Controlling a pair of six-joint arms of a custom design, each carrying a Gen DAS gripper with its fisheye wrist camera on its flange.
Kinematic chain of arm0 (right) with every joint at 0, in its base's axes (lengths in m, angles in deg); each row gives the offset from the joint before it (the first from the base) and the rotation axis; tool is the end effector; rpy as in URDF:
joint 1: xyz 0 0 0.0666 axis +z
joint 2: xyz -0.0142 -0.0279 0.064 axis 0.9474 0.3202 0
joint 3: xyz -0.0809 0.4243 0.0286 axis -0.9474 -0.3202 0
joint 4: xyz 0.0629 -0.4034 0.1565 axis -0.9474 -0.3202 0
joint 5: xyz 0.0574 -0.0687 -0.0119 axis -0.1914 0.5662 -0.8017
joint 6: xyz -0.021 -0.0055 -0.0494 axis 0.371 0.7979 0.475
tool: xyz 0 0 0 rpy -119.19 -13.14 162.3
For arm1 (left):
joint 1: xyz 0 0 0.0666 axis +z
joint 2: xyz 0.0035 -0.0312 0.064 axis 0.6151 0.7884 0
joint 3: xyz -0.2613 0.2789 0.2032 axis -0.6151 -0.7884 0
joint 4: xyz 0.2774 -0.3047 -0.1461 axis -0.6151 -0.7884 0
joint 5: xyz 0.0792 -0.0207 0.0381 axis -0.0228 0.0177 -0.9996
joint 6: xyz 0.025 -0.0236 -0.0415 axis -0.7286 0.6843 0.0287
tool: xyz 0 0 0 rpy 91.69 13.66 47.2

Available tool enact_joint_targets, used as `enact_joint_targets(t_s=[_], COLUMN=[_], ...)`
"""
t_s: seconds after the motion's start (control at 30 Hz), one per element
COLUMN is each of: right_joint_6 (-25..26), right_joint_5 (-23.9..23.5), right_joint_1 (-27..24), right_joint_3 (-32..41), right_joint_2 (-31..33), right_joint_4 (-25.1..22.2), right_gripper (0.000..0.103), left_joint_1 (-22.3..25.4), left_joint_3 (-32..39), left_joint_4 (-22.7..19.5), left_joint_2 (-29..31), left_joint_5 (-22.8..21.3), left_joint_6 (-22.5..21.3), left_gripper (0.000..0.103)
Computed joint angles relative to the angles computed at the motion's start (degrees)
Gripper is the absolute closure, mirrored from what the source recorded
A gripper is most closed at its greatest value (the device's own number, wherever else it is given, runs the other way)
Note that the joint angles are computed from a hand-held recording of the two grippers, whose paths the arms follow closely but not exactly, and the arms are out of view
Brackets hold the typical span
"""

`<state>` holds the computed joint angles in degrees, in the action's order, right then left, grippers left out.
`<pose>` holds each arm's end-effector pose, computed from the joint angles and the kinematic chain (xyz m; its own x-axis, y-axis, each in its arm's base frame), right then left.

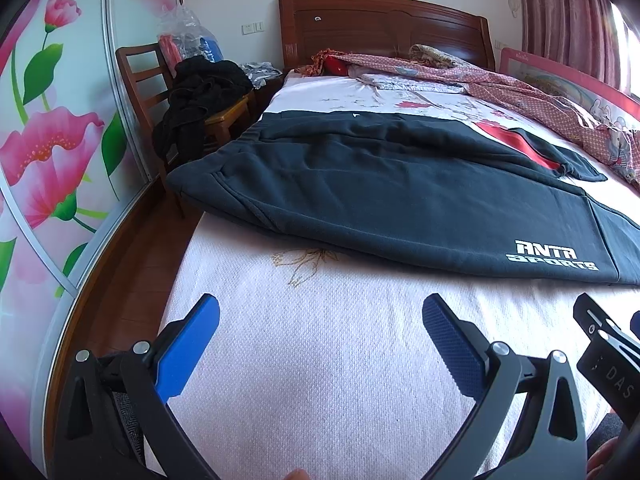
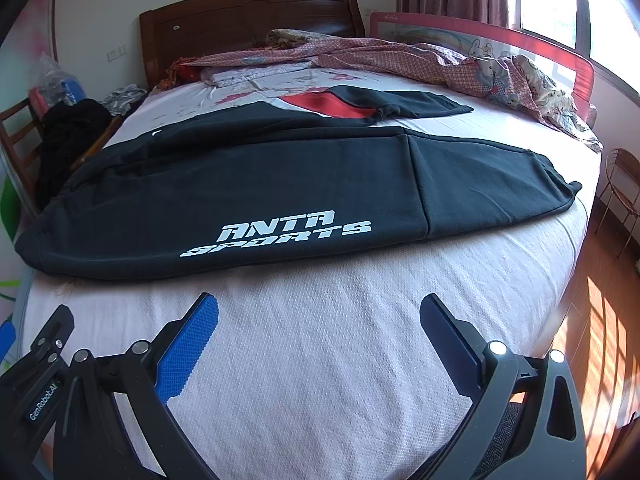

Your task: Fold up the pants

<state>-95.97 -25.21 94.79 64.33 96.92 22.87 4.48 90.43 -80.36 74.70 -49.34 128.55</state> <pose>0.5535 0.2317 0.3881 -0.7087 -0.0256 -0.7051 -0.0710 0.9969 0.0352 0.5044 -0.3045 0.4266 -0.5979 -0.2837 -0.7497 -0.5023 0.8615 0.0745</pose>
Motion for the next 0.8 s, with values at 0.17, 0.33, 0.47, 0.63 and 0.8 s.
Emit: enact_joint_targets(t_s=[0.17, 0.33, 0.47, 0.63, 0.8], right_joint_6=[-0.01, 0.01, -0.04, -0.03, -0.07], right_joint_5=[0.1, 0.1, 0.09, 0.15, 0.15], right_joint_1=[0.07, 0.09, 0.12, 0.15, 0.16], right_joint_3=[0.03, -0.01, 0.07, 0.07, 0.14], right_joint_2=[0.03, 0.03, 0.1, 0.11, 0.18], right_joint_4=[-0.16, -0.15, -0.3, -0.27, -0.32], right_gripper=[0.003, 0.003, 0.003, 0.003, 0.003], left_joint_1=[0.04, -0.04, -0.07, -0.09, -0.08], left_joint_3=[0.11, 0.25, 0.25, 0.59, 0.68], left_joint_4=[-0.17, -0.28, -0.35, -0.72, -0.84], left_joint_2=[0.06, 0.21, 0.26, 0.49, 0.56], left_joint_5=[0.18, 0.18, 0.25, 0.37, 0.52], left_joint_6=[0.0, -0.08, -0.08, -0.01, -0.06], left_gripper=[0.002, 0.002, 0.002, 0.002, 0.002])
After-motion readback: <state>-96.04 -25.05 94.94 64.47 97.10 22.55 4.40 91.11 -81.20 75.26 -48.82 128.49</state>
